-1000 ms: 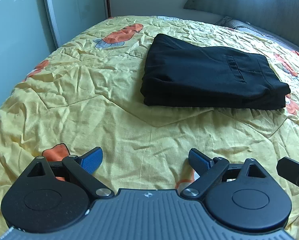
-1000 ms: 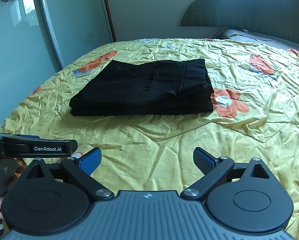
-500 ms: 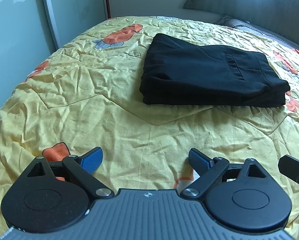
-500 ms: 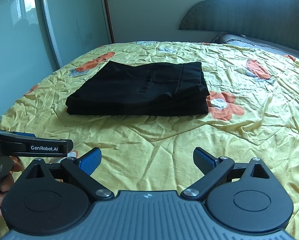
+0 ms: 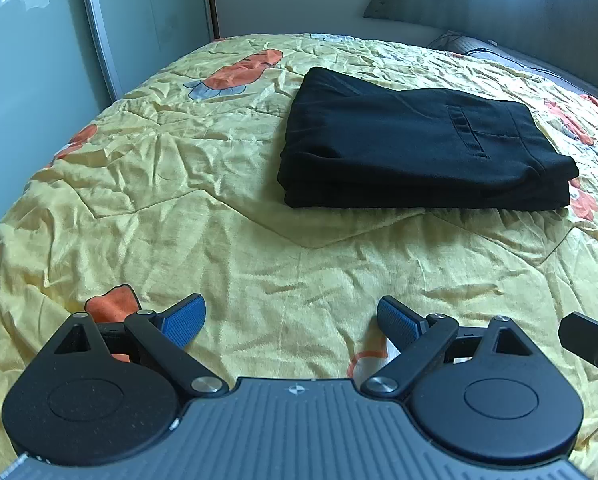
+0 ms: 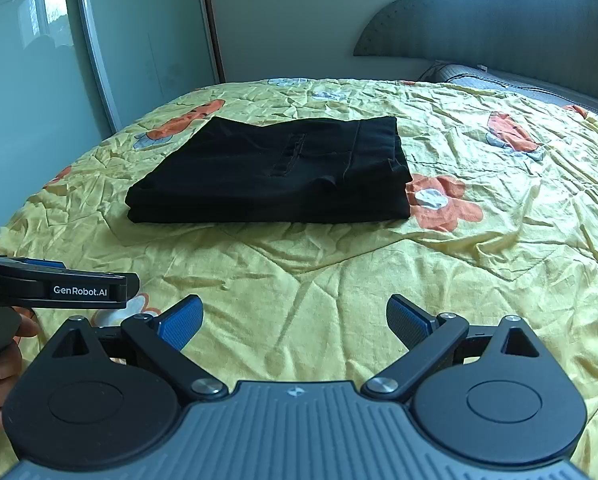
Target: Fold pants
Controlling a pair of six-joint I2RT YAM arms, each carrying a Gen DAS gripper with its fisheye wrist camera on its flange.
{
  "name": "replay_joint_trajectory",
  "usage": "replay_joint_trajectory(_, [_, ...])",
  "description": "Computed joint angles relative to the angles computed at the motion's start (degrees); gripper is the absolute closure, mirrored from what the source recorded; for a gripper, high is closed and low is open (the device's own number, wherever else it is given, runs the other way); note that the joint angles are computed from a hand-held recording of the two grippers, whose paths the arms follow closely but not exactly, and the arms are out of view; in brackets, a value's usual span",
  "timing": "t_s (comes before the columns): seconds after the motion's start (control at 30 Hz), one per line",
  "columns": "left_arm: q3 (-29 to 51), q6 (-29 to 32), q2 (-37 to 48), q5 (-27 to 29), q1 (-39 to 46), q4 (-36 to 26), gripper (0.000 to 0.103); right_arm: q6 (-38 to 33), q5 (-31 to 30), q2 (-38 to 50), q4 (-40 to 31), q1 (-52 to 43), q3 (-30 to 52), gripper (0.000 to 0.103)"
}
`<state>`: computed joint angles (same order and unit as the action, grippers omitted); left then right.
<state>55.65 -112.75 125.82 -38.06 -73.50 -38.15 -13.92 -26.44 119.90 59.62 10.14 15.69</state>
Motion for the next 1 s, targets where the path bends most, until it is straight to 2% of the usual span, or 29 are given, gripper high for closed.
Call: replay_joint_trajectory(1.0, [0.36, -0.66, 0.07, 0.17, -0.63, -0.83, 0.008, -0.53, -0.4, -0.02, 0.39, -0.81, -0.73, 0.004])
